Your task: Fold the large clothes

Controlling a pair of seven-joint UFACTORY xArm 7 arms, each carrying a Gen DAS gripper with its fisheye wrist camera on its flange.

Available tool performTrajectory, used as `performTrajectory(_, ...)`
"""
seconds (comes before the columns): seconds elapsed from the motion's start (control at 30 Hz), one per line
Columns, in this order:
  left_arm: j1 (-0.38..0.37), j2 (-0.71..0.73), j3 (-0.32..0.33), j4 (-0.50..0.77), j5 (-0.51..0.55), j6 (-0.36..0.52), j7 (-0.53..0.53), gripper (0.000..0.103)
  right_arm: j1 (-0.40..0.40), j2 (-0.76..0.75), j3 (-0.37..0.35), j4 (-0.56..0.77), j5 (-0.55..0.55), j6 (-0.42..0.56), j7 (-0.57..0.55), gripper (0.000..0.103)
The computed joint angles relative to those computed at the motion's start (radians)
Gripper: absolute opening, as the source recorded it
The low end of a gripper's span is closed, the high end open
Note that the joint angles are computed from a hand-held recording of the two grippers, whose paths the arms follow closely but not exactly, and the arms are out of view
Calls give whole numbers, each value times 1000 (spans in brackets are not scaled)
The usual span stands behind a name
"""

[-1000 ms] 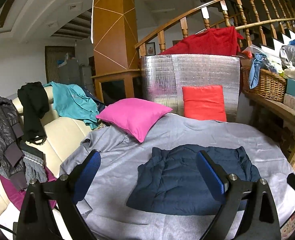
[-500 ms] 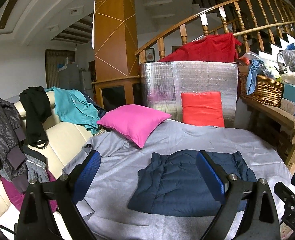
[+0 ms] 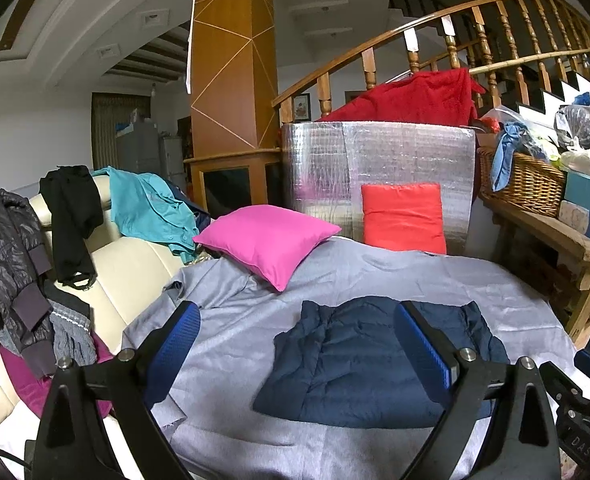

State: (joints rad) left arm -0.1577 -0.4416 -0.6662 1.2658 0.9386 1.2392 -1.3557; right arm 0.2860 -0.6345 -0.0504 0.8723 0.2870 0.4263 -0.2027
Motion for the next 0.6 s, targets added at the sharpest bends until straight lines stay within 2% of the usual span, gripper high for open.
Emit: performTrajectory(0.6,-51,35,1,24,41,54,-13,98,-9,-9,10,-6,-15,-10,24,77)
